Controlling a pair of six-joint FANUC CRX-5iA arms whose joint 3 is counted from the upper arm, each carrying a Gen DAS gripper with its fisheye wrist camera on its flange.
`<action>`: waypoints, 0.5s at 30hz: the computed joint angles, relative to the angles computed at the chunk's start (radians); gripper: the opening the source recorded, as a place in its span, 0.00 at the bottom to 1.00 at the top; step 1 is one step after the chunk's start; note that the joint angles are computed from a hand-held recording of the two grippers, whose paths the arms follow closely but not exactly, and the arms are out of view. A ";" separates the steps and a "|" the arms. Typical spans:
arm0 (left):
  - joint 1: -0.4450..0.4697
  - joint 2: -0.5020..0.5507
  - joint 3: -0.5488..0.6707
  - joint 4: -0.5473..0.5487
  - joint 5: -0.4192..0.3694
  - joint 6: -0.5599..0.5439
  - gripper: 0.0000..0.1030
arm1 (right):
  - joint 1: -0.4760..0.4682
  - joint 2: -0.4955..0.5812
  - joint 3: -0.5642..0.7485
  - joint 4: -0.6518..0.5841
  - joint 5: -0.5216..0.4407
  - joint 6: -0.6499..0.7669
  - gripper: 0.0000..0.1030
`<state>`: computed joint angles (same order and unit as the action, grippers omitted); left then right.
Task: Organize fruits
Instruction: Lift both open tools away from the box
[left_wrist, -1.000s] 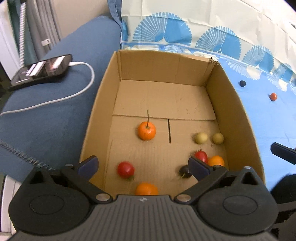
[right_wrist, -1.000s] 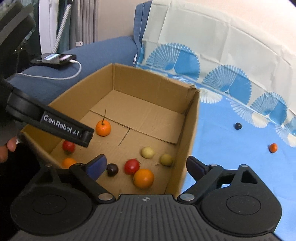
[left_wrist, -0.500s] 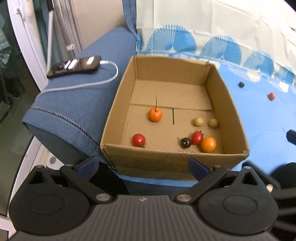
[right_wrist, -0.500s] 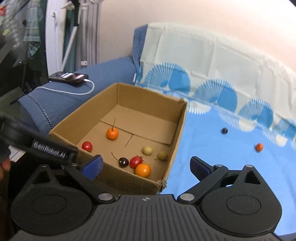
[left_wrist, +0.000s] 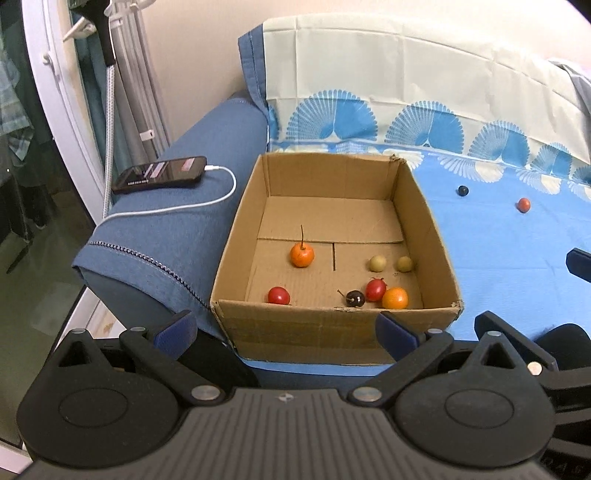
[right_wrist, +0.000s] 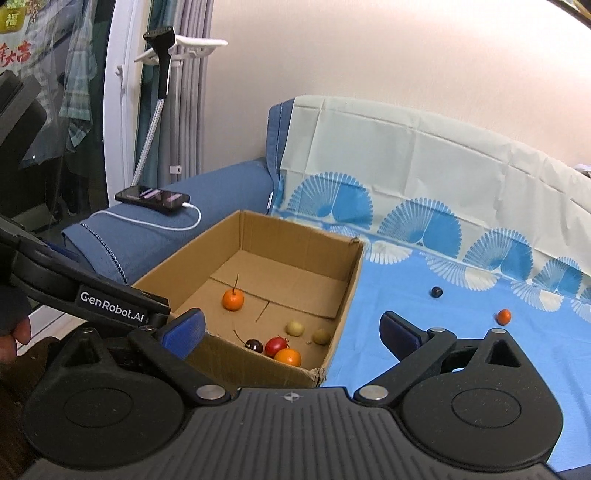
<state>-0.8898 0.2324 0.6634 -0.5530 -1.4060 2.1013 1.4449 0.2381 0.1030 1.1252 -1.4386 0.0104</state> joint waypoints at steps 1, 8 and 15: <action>-0.003 -0.001 0.001 -0.003 0.001 -0.002 1.00 | 0.002 0.001 0.001 0.005 -0.003 -0.001 0.97; -0.010 -0.016 -0.010 -0.018 0.011 -0.001 1.00 | 0.010 0.012 0.013 0.026 -0.016 0.003 0.98; -0.004 -0.020 -0.015 -0.012 0.014 -0.009 1.00 | 0.009 0.015 0.019 0.027 -0.015 0.007 0.98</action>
